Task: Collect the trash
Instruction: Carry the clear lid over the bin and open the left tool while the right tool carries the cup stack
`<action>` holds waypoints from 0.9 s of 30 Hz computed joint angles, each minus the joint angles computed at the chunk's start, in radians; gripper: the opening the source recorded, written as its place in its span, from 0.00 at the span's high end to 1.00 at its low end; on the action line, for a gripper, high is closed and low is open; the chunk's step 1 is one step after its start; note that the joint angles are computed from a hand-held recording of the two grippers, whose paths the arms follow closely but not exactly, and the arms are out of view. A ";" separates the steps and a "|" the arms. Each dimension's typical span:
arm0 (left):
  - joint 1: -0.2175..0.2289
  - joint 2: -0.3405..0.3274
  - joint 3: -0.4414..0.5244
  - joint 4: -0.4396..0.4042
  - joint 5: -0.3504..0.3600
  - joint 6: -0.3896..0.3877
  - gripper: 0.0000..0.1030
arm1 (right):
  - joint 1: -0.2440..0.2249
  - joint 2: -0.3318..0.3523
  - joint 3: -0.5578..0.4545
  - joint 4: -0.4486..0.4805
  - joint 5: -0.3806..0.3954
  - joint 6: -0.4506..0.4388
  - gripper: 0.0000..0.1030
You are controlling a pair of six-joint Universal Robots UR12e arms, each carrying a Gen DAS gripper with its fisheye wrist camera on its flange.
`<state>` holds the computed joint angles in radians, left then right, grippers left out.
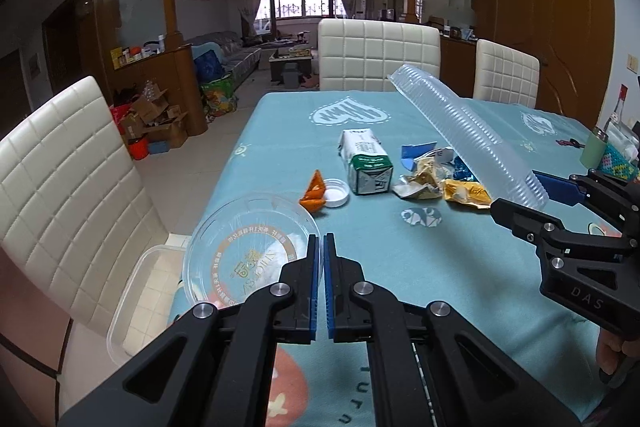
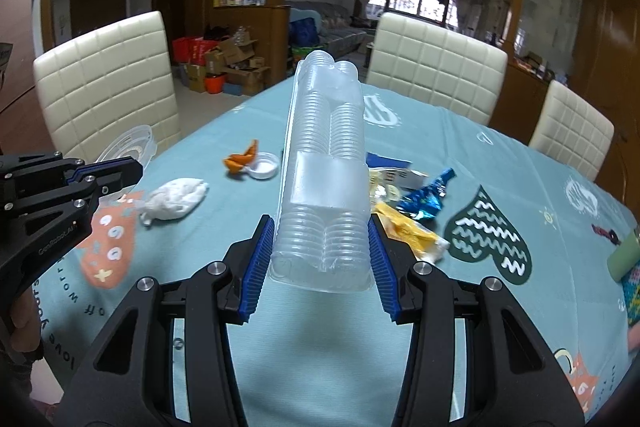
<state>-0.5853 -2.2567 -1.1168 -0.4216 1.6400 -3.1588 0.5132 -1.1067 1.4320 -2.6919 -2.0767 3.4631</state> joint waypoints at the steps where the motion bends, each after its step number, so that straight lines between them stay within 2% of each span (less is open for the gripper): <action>1: 0.001 0.002 -0.005 0.005 0.003 -0.001 0.97 | 0.002 0.003 -0.005 0.000 0.001 -0.008 0.53; 14: 0.022 0.029 -0.060 0.041 0.043 -0.012 0.97 | 0.019 0.054 -0.088 0.011 0.030 -0.084 0.53; 27: 0.054 0.056 -0.115 0.055 0.096 -0.050 0.97 | 0.040 0.140 -0.222 0.029 0.083 -0.176 0.53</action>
